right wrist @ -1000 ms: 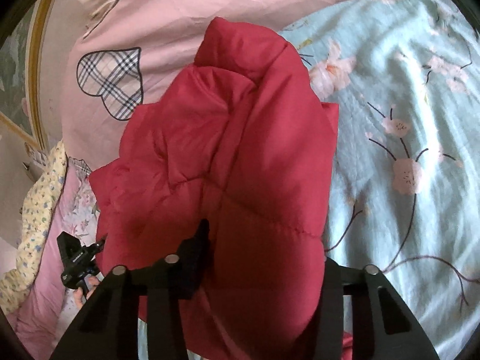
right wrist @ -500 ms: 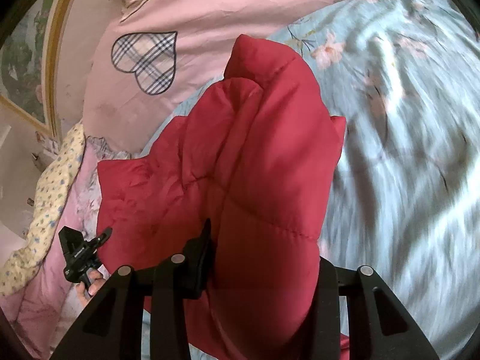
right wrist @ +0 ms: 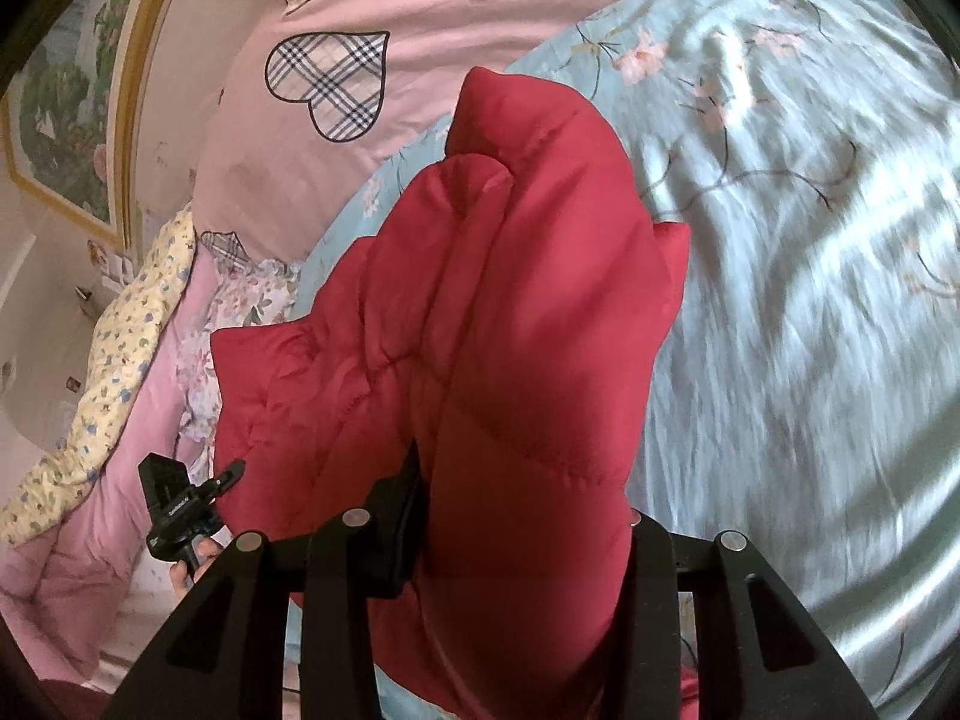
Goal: Fold large clothes
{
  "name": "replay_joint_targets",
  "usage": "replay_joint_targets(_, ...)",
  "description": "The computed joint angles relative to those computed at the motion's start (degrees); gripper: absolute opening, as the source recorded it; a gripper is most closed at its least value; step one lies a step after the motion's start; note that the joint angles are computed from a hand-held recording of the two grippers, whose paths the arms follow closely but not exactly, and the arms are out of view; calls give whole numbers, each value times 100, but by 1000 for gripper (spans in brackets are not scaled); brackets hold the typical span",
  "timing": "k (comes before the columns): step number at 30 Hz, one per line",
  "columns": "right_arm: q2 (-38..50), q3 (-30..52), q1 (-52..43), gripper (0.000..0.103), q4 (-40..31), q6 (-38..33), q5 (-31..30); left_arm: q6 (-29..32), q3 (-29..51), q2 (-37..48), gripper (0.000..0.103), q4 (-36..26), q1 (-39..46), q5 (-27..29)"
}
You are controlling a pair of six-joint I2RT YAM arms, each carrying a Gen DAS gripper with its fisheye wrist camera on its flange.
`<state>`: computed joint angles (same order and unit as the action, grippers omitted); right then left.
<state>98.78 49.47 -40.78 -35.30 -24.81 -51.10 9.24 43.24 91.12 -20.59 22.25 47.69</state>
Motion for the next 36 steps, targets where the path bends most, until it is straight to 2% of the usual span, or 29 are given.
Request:
replay_joint_targets(3,168,-29,-8,43,212,111,60,-148,-76,117,30,267,-85,-190)
replay_joint_targets(12,514,-59,-106,61,553,160,120,-584,-519,-92,43,1196,-560,-1129)
replay_joint_targets(15,409,-112,-96,66,612,138,255,-566,-525,-58,49,1228,-532,-1174)
replay_joint_targets(17,341,-123,-82,75,647,180,364,-518,-483,-25,56,1184,-502,-1232)
replay_joint_targets(24,144,-91,-98,84,752,262,618,-487,-391,-87,70,1130,-472,-1400)
replay_joint_targets(26,77,-101,-72,87,809,276,731,-529,-416,-168,77,1242,-472,-1567)
replay_joint_targets(36,-222,-64,209,91,1286,588,1237,-712,41,-224,78,1166,-688,-2035)
